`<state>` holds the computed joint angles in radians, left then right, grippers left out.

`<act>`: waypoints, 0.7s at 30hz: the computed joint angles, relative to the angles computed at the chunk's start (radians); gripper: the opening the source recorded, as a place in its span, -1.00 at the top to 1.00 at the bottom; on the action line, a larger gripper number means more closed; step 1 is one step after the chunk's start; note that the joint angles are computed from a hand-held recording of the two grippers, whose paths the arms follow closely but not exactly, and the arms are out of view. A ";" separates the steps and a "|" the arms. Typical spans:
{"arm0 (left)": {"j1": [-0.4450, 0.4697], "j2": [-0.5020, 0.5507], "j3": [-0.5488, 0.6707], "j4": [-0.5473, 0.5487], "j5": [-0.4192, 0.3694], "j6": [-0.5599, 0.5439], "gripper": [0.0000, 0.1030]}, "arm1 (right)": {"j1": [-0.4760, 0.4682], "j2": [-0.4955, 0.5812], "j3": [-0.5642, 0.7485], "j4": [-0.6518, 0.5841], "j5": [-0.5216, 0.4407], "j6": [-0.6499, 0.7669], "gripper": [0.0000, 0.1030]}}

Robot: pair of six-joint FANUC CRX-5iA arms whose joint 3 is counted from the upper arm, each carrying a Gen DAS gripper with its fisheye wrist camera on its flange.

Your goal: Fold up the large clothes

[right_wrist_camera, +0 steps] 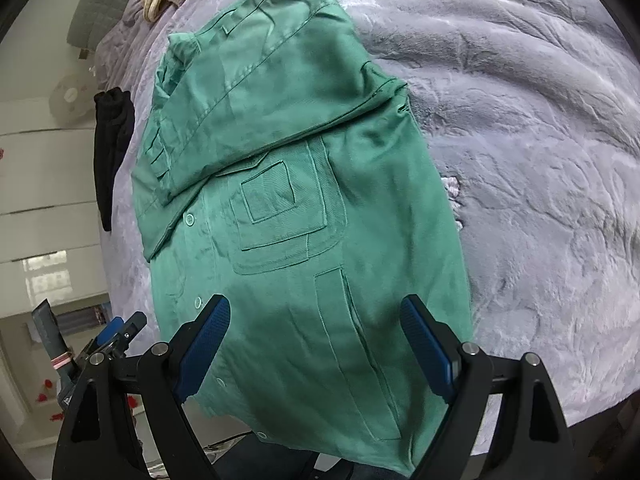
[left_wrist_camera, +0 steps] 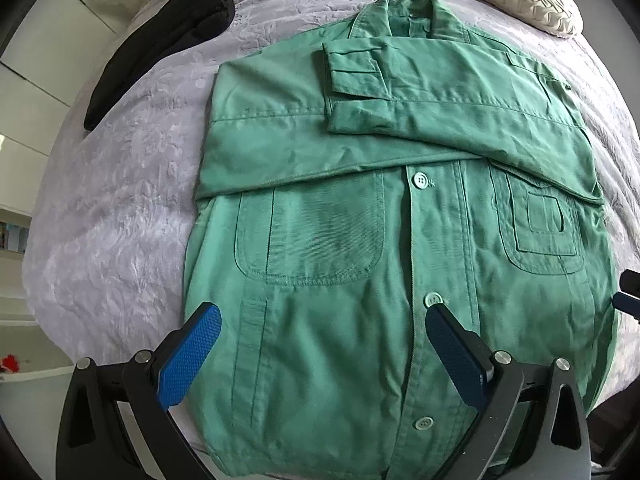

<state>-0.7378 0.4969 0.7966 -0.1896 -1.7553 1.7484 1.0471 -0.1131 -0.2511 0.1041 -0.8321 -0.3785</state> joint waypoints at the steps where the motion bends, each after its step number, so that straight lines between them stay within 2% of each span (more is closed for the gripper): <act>1: -0.003 -0.008 -0.012 0.001 0.000 0.010 -0.99 | -0.011 0.004 0.004 -0.021 0.006 0.035 -0.73; 6: -0.021 -0.044 -0.059 -0.030 -0.017 0.044 -0.99 | -0.050 0.027 0.031 -0.088 0.016 0.158 -0.73; 12: -0.022 -0.068 -0.070 -0.042 -0.023 0.062 -0.99 | -0.064 0.052 0.075 -0.092 0.009 0.216 -0.73; 17: -0.009 -0.094 -0.097 -0.032 0.013 0.046 -0.99 | -0.047 0.071 0.109 -0.042 -0.010 0.189 -0.73; 21: 0.014 -0.140 -0.175 0.002 0.065 0.022 -0.99 | -0.008 0.084 0.121 0.022 -0.035 0.104 -0.73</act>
